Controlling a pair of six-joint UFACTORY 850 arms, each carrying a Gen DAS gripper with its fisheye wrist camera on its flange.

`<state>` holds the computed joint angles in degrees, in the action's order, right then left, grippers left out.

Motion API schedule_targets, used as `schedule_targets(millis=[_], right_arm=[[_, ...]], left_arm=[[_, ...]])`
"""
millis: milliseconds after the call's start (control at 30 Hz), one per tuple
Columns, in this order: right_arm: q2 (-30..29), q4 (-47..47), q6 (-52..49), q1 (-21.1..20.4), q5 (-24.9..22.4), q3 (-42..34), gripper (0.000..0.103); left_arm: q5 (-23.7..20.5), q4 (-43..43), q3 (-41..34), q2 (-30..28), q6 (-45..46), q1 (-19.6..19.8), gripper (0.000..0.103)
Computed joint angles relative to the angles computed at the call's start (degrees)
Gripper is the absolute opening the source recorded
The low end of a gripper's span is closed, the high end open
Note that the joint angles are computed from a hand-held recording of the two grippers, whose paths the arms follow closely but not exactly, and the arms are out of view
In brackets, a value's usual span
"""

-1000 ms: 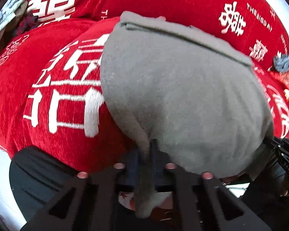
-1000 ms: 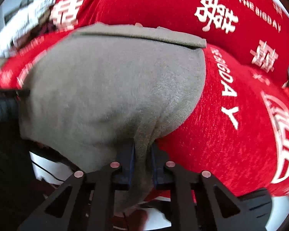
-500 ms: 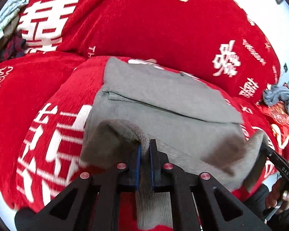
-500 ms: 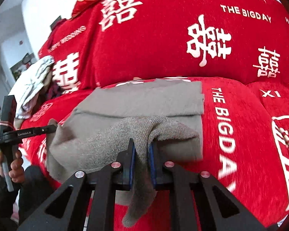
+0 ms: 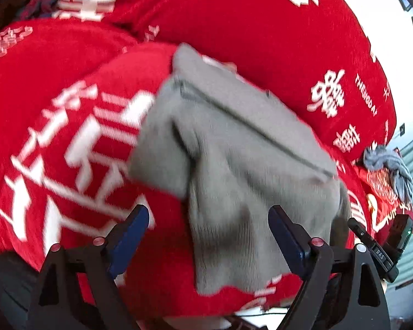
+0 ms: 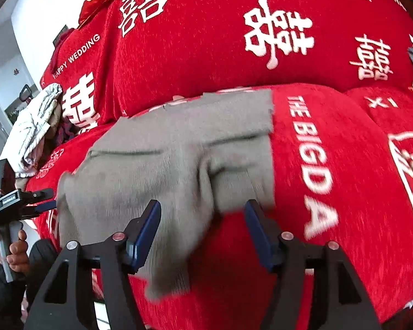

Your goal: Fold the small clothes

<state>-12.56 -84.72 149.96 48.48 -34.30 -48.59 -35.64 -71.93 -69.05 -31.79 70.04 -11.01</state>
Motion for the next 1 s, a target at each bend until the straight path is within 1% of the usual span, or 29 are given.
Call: schedule_targets(millis=[67, 133, 167, 200, 233, 267, 300, 333, 367, 400, 433, 500, 533, 600, 700, 733, 800, 900, 1000], right_arm=[[0.71, -2.53, 5.04, 0.8, 1.88, 1.61, 0.067], [0.75, -7.14, 10.05, 0.95, 3.86, 2.38, 0.067], [0.18, -8.1, 10.52, 0.9, 4.15, 2.0, 0.067], [-0.54, -7.59, 9.43, 0.7, 4.3, 1.28, 0.067], [-1.38, -7.67, 8.59, 0.23, 4.91, 0.45, 0.066], [-2.2, -10.15, 9.88, -0.44, 6.17, -0.18, 0.051], [-2.77, -12.66, 10.99, -1.11, 7.93, -0.59, 0.034], [-3.69, -13.06, 9.71, -2.07, 10.7, -1.59, 0.01], [-4.39, -11.12, 7.05, -2.22, 11.31, -2.5, 0.009], [-4.23, -11.57, 6.78, -1.73, 10.36, -2.59, 0.009], [-3.52, -14.43, 8.79, -1.19, 9.85, -2.17, 0.008], [-1.15, -21.45, 14.48, 0.5, 7.55, -0.63, 0.008], [0.13, -23.67, 16.03, 1.39, 6.01, 0.08, 0.008], [2.33, -25.39, 17.22, 2.63, 2.52, 0.95, 0.008], [4.34, -26.16, 19.04, 2.41, -0.9, 1.26, 0.008], [4.98, -26.8, 20.0, 1.93, -2.28, 1.25, 0.007], [5.16, -24.05, 17.23, 1.28, -3.53, 0.27, 0.007], [4.06, -20.83, 14.2, -1.14, -2.93, -2.35, 0.007], [2.28, -19.25, 12.88, -4.06, -0.53, -4.74, 0.007]], left_arm=[[0.85, 0.01, 0.85, 0.1, 0.14, -1.06, 0.089], [2.82, -1.56, 1.72, 0.69, 2.15, -2.43, 0.089], [3.6, -2.0, 1.9, 0.92, 3.19, -3.09, 0.087], [3.87, -2.03, 1.8, 0.9, 3.6, -3.65, 0.074], [4.81, -0.93, 1.57, 0.85, 3.07, -4.39, 0.055], [6.47, 0.1, 1.6, 1.06, 2.43, -5.04, 0.043], [6.5, 1.25, 1.38, 0.98, 2.07, -5.23, 0.011], [4.13, 2.9, 0.81, 0.55, 0.65, -4.8, 0.011], [3.41, 2.15, 1.26, 0.93, 0.96, -4.4, 0.011], [3.52, -0.27, 2.66, 2.27, 3.67, -3.99, 0.011], [3.39, -3.38, 4.06, 3.61, 7.19, -3.56, 0.011], [1.53, -11.51, 7.25, 6.82, 15.26, -2.08, 0.011], [0.49, -14.81, 8.32, 8.13, 17.92, -1.38, 0.011], [-0.57, -18.83, 8.8, 9.56, 19.93, -0.55, 0.011], [-0.94, -22.41, 6.9, 9.63, 19.88, -0.43, 0.011], [-0.38, -22.46, 5.79, 9.23, 19.15, -0.7, 0.011], [2.04, -22.9, 3.31, 8.15, 17.95, -1.86, 0.011], [4.14, -21.14, -0.9, 5.68, 14.3, -2.87, 0.011], [7.31, -16.92, -5.62, 2.25, 9.36, -4.58, 0.011]])
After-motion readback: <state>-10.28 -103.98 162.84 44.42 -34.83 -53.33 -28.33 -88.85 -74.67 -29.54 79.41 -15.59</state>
